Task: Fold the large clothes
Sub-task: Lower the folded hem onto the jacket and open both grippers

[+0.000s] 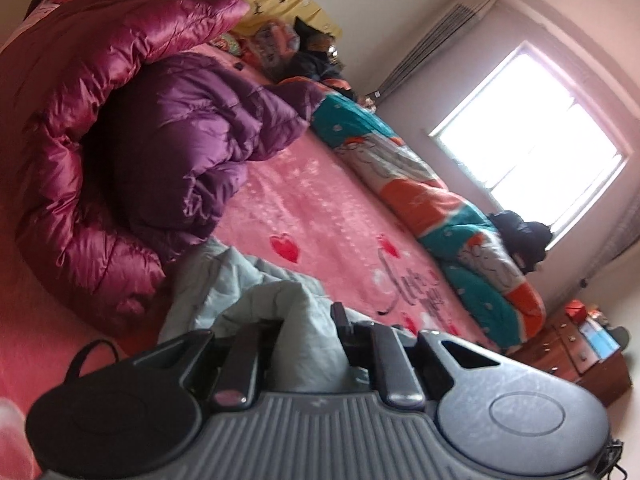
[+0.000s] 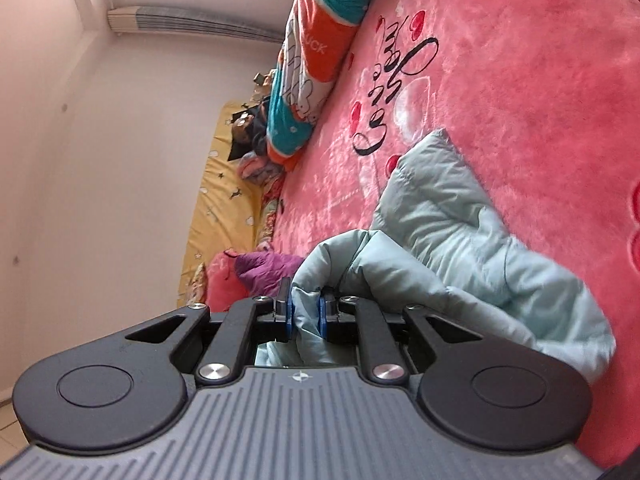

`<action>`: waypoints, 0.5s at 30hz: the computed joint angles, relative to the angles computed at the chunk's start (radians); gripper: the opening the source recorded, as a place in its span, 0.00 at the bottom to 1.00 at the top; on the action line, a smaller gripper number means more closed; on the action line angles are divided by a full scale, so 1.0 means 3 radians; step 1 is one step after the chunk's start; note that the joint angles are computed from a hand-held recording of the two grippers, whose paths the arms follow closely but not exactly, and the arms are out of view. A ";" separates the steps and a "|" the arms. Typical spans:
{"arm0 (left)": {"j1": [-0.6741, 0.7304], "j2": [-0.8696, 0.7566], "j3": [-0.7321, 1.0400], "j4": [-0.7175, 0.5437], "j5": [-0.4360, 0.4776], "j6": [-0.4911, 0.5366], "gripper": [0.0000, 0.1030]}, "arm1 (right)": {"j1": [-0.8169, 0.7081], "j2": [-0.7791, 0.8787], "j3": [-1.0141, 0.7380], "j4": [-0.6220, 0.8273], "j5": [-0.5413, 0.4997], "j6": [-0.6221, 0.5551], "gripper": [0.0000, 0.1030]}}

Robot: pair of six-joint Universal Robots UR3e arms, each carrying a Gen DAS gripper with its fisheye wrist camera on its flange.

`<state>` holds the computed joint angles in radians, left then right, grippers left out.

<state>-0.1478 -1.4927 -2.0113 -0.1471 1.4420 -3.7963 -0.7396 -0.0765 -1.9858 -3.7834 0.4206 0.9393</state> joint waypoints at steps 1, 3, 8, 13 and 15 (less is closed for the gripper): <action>0.0003 -0.0075 0.0055 -0.0022 0.0022 0.0002 0.11 | 0.0119 0.0070 0.0045 -0.0185 0.0118 0.0090 0.14; 0.0007 -0.0212 0.0158 -0.0050 0.0054 0.0003 0.11 | 0.0250 0.0191 0.0117 -0.0455 0.0234 0.0247 0.14; -0.0034 -0.0527 0.0428 -0.0120 0.0167 0.0068 0.12 | 0.0469 0.0470 0.0368 -0.0850 0.0483 0.0327 0.15; -0.0037 -0.0715 0.0646 -0.0186 0.0248 0.0094 0.17 | 0.0614 0.0609 0.0633 -0.1201 0.0637 0.0359 0.28; -0.0037 -0.0744 0.0722 -0.0216 0.0287 0.0066 0.28 | 0.0637 0.0657 0.0657 -0.1365 0.0630 0.0482 0.50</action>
